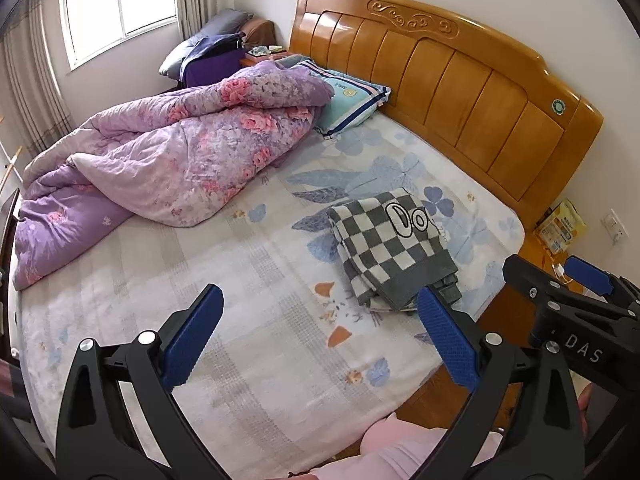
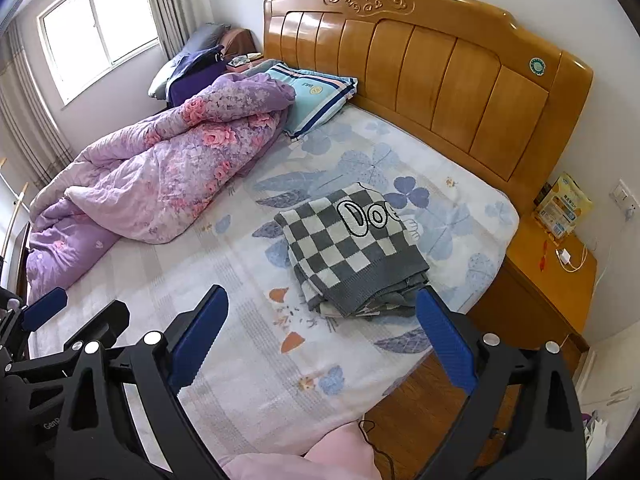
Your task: Fold large clothes
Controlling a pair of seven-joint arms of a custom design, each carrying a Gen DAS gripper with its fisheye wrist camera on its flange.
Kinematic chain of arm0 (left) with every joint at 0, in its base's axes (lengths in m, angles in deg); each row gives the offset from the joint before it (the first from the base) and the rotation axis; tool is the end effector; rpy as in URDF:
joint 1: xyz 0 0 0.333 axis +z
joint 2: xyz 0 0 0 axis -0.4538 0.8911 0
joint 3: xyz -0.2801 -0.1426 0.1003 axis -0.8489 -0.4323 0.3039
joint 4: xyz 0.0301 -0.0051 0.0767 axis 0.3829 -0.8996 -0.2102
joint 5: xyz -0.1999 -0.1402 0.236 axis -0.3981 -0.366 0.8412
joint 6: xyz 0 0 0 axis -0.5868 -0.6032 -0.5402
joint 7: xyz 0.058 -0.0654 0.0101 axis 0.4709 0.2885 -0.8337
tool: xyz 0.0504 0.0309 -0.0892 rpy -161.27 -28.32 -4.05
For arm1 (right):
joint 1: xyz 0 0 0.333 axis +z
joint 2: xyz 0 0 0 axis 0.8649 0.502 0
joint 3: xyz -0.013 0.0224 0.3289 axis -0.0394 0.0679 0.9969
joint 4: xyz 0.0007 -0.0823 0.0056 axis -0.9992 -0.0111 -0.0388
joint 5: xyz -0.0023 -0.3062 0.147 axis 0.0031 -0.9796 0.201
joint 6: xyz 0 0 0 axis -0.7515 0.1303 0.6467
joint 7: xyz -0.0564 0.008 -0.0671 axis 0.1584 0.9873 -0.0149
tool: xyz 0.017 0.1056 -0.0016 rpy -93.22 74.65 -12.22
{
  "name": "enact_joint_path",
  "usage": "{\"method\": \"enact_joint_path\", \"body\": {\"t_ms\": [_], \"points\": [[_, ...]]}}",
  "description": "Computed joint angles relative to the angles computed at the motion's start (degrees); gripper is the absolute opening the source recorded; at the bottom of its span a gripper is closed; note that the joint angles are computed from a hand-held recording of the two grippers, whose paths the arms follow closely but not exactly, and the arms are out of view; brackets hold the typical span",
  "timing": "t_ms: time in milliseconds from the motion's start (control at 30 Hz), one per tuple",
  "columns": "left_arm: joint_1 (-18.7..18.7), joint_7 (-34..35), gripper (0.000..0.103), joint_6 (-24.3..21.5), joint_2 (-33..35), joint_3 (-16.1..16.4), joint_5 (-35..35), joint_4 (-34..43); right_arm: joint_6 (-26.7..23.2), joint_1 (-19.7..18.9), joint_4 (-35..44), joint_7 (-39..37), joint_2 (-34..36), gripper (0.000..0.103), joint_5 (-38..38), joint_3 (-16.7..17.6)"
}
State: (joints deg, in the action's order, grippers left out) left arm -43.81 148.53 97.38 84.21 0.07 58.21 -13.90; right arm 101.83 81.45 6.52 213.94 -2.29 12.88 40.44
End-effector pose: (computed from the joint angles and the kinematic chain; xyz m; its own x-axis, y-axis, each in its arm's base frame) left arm 0.4878 -0.2584 0.8124 -0.6523 -0.7576 0.0251 -0.6094 0.5044 -0.6117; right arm 0.3911 0.1936 0.8070 -0.6379 -0.7611 -0.1176 -0.5776 0.5738 -0.5806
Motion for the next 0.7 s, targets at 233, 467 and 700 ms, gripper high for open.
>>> {"method": "enact_joint_path", "body": {"t_ms": [233, 467, 700], "points": [[0.2, -0.8, 0.098, -2.3, 1.2, 0.2, -0.3, 2.0, -0.7, 0.5, 1.3, -0.3, 0.9, 0.091, 0.0, 0.1], [0.1, -0.8, 0.098, -2.4, 1.1, 0.3, 0.2, 1.7, -2.4, 0.8, 2.5, -0.8, 1.6, 0.091, 0.8, -0.1], [-0.1, -0.7, 0.098, -2.7, 1.2, 0.2, 0.7, 1.9, -3.9, 1.4, 4.2, -1.4, 2.8, 0.091, 0.4, -0.5]]}}
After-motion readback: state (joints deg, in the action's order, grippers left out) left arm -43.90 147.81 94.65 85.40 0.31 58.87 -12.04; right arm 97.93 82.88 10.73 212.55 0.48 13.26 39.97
